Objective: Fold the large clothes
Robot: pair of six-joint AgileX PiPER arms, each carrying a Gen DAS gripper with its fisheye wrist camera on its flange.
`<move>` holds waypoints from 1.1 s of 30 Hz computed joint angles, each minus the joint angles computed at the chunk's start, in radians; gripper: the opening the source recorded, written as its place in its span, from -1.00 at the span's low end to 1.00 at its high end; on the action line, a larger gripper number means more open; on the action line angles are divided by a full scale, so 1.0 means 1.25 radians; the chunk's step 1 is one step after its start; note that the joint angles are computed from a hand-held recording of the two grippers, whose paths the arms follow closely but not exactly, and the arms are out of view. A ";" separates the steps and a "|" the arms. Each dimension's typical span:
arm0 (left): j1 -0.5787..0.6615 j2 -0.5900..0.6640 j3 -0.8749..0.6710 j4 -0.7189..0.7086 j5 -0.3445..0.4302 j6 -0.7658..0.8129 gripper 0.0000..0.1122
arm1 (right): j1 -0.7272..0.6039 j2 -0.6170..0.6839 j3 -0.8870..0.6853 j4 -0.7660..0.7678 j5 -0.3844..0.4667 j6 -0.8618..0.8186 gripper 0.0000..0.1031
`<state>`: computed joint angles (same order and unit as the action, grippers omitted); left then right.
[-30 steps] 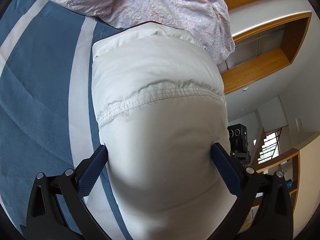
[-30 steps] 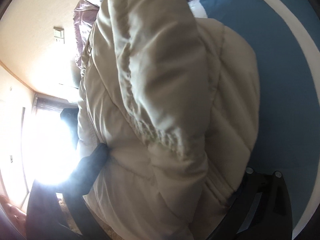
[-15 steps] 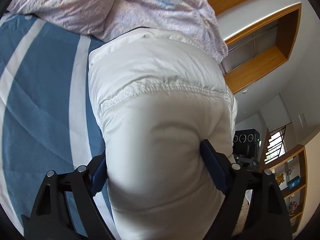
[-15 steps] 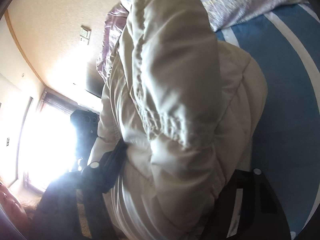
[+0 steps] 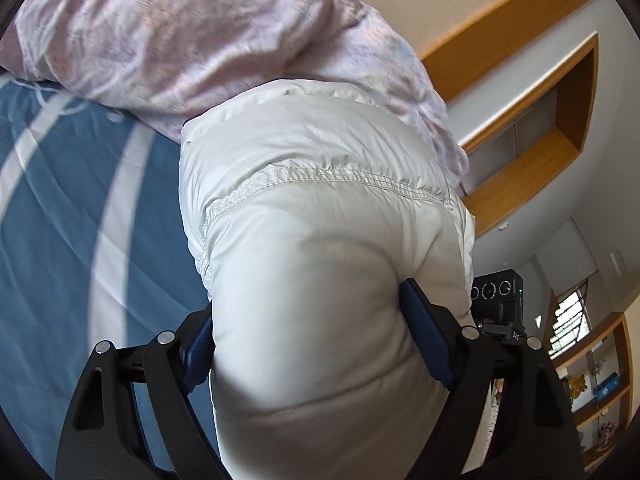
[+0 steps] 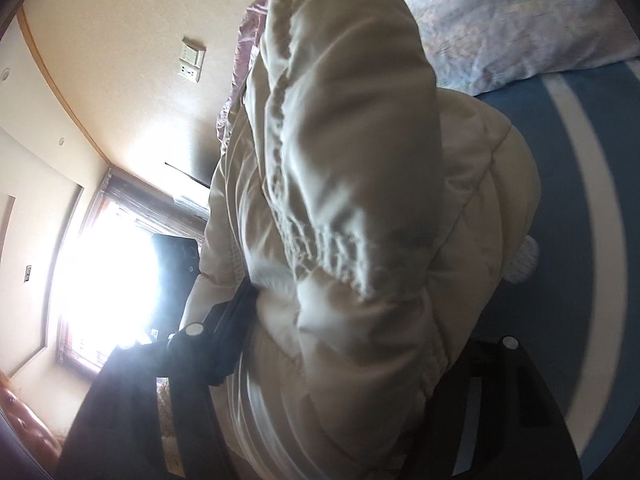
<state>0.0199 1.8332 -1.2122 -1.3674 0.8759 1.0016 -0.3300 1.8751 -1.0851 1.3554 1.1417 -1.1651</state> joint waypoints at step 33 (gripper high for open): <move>-0.102 -0.259 0.182 0.258 -0.471 0.038 0.69 | 0.144 -0.416 0.277 0.072 -0.684 -0.010 0.44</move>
